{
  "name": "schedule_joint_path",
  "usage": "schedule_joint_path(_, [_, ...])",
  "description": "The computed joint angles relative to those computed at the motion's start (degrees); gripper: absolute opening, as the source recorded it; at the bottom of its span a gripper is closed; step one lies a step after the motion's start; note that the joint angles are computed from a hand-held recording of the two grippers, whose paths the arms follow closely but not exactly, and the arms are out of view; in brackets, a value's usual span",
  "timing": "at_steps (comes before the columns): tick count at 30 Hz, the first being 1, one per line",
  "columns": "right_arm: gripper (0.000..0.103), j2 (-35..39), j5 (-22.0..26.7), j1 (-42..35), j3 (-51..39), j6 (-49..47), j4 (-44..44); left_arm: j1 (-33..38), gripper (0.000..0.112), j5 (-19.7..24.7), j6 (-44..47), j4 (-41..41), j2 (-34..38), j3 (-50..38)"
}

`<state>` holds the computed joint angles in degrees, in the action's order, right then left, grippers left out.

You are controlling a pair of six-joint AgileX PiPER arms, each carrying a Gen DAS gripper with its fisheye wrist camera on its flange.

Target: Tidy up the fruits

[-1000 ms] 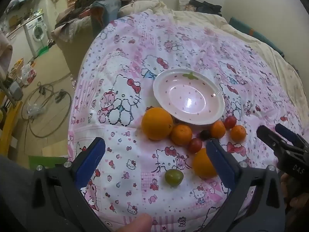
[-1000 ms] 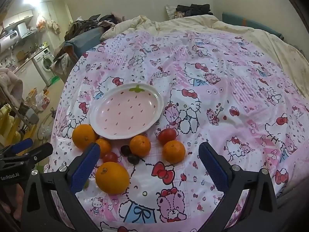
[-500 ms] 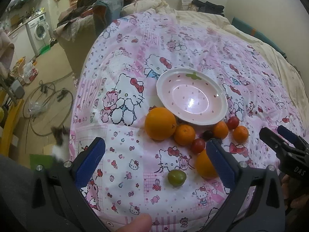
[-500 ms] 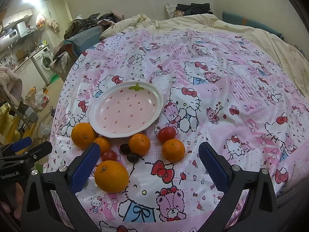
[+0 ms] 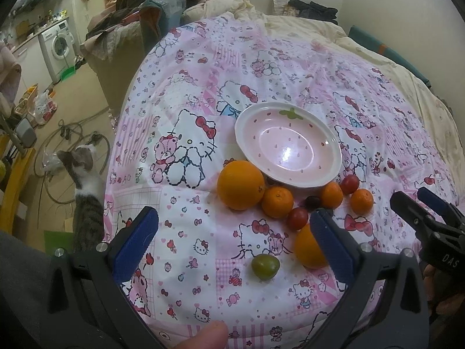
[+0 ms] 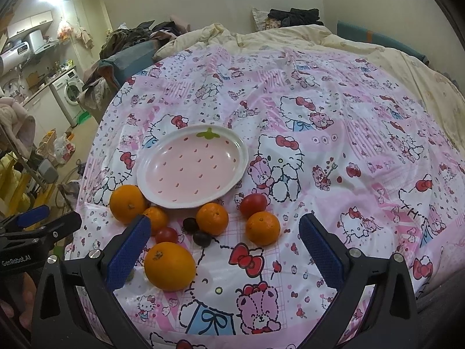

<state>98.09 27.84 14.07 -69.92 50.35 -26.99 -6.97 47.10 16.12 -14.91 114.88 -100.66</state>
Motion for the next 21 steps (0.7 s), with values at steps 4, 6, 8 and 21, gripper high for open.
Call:
schedule_joint_path(4, [0.103,-0.2,-0.1,0.0,0.2,-0.2,0.3,-0.2,0.103,0.1,-0.4,0.3,0.0,0.0])
schedule_joint_path(6, [0.103,-0.1,-0.1,0.0,0.2,0.0,0.1,-0.2,0.103,0.1,-0.4,0.3,0.0,0.0])
schedule_joint_path(8, [0.103,-0.2,-0.1,-0.1,0.2,-0.3,0.5,-0.3,0.103,0.1,-0.4,0.4,-0.2,0.2])
schedule_joint_path(21, [0.103,-0.2,-0.1,0.0,0.2,-0.2,0.6,-0.2,0.103,0.3,-0.5,0.2,-0.2,-0.1])
